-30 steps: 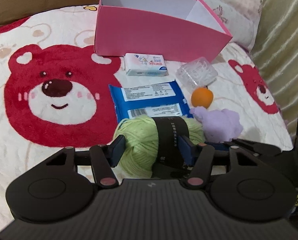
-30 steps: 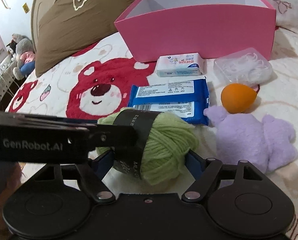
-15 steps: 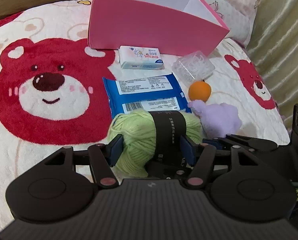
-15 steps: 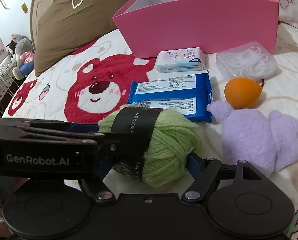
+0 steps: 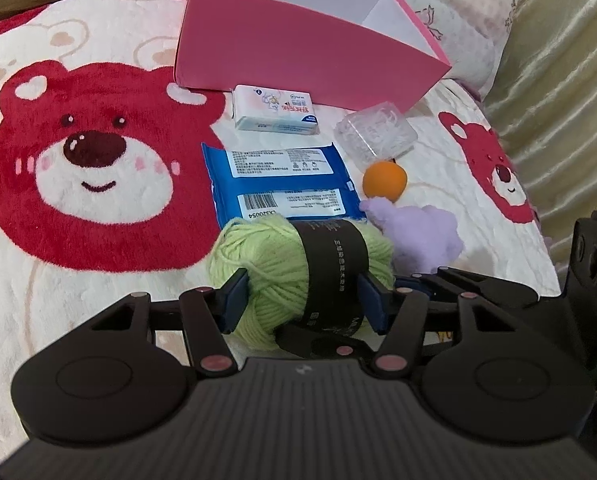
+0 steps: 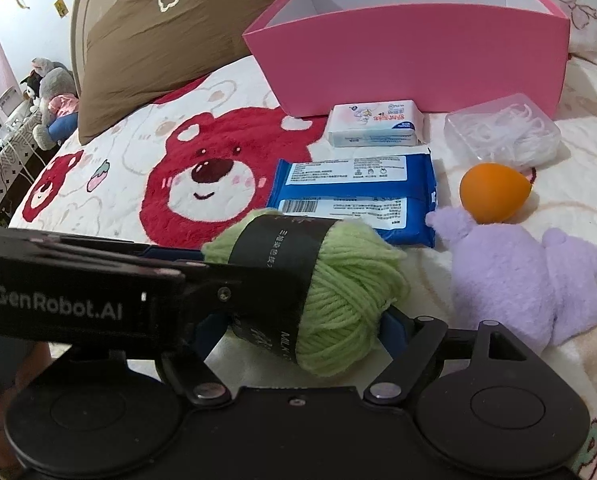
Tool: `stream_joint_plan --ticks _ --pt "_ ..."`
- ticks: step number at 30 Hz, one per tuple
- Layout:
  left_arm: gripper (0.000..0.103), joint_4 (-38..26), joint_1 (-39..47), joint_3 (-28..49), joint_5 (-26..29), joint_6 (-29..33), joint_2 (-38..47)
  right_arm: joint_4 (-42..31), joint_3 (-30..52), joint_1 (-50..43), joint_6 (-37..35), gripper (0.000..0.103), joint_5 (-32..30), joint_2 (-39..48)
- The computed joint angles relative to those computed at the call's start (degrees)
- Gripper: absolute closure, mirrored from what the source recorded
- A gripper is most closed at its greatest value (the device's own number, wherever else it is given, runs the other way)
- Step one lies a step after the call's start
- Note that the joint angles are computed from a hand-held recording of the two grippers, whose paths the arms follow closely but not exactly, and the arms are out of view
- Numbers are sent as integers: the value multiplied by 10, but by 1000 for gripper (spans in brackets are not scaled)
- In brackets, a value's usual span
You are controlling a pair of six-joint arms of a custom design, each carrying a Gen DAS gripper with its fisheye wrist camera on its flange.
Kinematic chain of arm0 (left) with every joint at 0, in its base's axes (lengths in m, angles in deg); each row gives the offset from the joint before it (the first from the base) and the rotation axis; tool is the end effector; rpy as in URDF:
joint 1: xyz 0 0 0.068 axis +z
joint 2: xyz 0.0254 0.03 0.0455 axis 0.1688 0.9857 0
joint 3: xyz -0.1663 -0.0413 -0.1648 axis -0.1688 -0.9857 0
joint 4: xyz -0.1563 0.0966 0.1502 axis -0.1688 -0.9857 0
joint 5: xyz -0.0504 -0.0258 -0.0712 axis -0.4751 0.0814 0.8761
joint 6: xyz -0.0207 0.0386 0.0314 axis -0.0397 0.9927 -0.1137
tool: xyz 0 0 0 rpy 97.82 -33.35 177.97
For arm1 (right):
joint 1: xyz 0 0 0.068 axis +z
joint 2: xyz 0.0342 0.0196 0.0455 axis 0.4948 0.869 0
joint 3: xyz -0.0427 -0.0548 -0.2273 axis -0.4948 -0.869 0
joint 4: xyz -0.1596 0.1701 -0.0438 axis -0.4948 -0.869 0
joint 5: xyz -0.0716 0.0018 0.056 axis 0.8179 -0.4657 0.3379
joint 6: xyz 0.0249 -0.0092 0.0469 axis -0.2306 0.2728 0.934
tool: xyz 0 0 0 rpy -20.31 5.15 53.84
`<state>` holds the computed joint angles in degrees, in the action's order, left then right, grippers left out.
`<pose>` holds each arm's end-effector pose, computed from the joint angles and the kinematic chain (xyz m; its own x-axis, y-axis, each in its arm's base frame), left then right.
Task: Organize objects
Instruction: 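Lift the yarn ball with the left tool and carry it over the pink box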
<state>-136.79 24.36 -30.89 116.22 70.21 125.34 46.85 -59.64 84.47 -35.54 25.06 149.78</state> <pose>0.2022 0.0292 0.1673 -0.8038 0.3202 -0.5013 0.5456 0.7327 -0.4068 0.1212 0.1531 0.1577 -0.8083 0.1200 -0.5765 -0.0772 0.9490 0.3058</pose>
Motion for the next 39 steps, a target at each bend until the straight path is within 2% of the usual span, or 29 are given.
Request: stream_joint_plan --ticks 3,8,15,19,26,30,34,39 --pt "47 -24 -6 11 -9 -2 -10 -17 12 12 0 17 10 -1" --pt "47 -58 3 26 6 -5 -29 -31 17 28 1 13 29 -17" --pt "47 -151 0 99 21 6 -34 -88 45 60 16 12 79 -54" --pt "47 -186 -10 137 31 11 -62 -152 95 67 -18 12 109 -66" --pt "47 -198 -52 180 32 -16 -110 -222 151 37 -68 15 111 -113" --pt "47 -210 -93 236 28 -66 -109 -270 197 4 -111 17 100 -144" --pt "47 -179 -154 274 3 -124 -122 -277 223 -62 -158 18 58 -182" --pt "47 -198 -206 356 -15 -176 -94 -289 263 -143 -215 19 1 -196"
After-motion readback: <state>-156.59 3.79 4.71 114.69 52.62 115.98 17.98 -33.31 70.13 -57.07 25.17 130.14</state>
